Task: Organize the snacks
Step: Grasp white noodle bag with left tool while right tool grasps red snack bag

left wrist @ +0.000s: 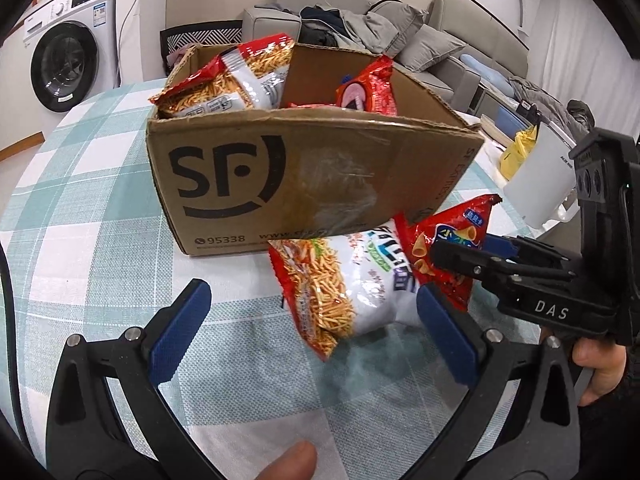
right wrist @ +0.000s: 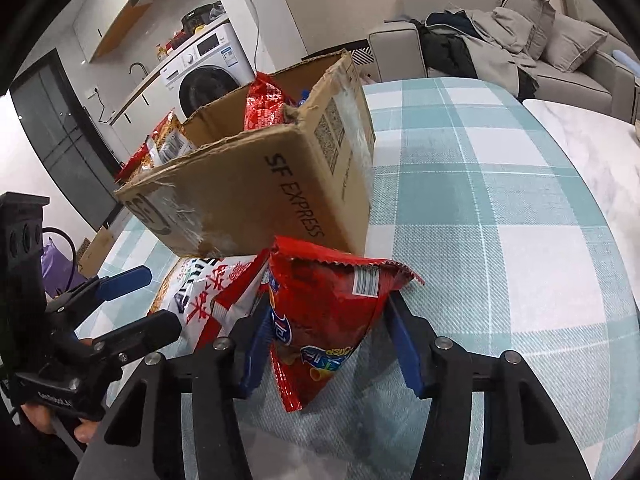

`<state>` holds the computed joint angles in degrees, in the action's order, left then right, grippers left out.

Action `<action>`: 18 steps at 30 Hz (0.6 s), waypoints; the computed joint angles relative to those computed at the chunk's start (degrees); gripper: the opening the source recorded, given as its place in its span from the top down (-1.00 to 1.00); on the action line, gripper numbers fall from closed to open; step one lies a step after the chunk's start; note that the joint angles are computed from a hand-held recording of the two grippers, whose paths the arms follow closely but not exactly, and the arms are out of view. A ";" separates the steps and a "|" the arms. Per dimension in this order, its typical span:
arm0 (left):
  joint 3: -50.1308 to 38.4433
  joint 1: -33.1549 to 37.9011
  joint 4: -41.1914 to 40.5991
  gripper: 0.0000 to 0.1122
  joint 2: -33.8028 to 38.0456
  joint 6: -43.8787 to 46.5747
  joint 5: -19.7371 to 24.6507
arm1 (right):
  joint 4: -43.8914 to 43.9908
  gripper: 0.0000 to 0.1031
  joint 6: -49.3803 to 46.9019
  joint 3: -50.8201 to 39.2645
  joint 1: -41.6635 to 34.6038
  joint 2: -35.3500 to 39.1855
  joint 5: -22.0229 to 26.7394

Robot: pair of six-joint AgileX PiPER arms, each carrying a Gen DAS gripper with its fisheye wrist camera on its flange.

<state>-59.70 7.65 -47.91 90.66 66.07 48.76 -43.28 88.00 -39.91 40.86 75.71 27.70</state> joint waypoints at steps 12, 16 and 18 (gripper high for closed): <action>-0.56 -6.76 4.94 -0.83 -0.32 -5.91 -3.58 | -3.45 -0.05 6.31 2.18 5.06 -3.68 6.15; -0.52 -8.52 6.93 -0.83 -0.08 -8.38 -4.82 | -3.70 -0.05 7.03 2.74 5.49 -4.26 6.82; -0.32 -8.53 6.91 -0.81 -0.22 -8.74 -4.51 | -3.72 -0.05 7.07 2.81 5.49 -4.41 6.94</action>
<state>-60.02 -0.87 -41.01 90.44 57.33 44.25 -47.00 95.07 -37.10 46.35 71.30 34.64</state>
